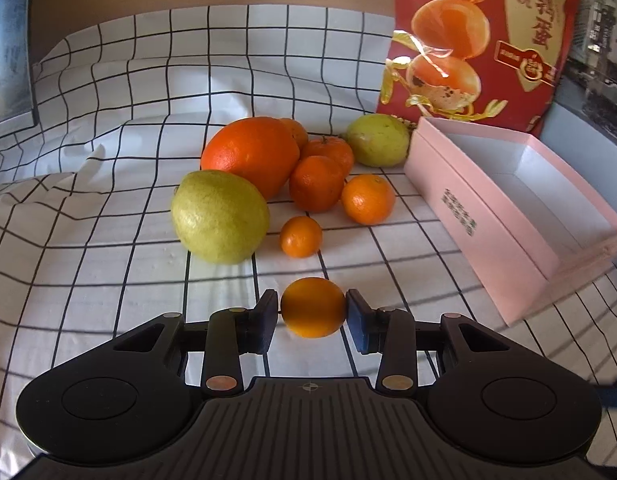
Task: Organize fruits
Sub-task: 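Grasp a small tangerine with the left gripper while the right gripper holds its tangerine, then carry both tangerines over the pink box and open both grippers to drop them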
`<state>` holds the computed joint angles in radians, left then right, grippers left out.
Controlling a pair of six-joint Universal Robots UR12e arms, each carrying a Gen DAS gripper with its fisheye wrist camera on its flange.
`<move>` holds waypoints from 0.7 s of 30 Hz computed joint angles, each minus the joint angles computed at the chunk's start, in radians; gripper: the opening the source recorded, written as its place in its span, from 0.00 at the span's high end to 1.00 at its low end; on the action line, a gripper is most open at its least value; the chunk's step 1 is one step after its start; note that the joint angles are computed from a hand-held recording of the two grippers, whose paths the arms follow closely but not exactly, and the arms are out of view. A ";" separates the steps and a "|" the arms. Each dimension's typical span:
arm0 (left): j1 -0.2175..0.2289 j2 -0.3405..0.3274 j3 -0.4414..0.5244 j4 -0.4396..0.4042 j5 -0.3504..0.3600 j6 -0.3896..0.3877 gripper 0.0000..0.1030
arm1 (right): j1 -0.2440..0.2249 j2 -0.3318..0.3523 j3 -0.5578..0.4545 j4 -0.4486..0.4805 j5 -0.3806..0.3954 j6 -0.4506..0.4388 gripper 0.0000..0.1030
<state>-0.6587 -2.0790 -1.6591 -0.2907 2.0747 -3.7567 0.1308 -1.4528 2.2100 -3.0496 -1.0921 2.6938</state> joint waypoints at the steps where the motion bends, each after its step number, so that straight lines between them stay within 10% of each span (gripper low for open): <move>1: -0.008 0.008 -0.009 0.002 0.001 0.003 0.59 | 0.001 -0.001 0.006 -0.012 -0.006 -0.002 0.51; 6: -0.045 0.051 -0.064 0.014 0.005 -0.005 0.59 | -0.006 0.004 0.024 -0.072 0.015 0.014 0.35; 15: -0.084 0.098 -0.121 -0.012 0.015 -0.090 0.59 | 0.018 0.034 0.000 -0.031 0.028 0.004 0.34; 21: -0.100 0.097 -0.117 -0.018 -0.007 -0.113 0.59 | 0.026 0.056 -0.022 0.019 0.008 -0.007 0.56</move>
<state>-0.7591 -1.9822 -1.7761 -0.3084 2.0676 -3.8701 0.1572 -1.3970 2.1883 -3.0304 -1.0841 2.6872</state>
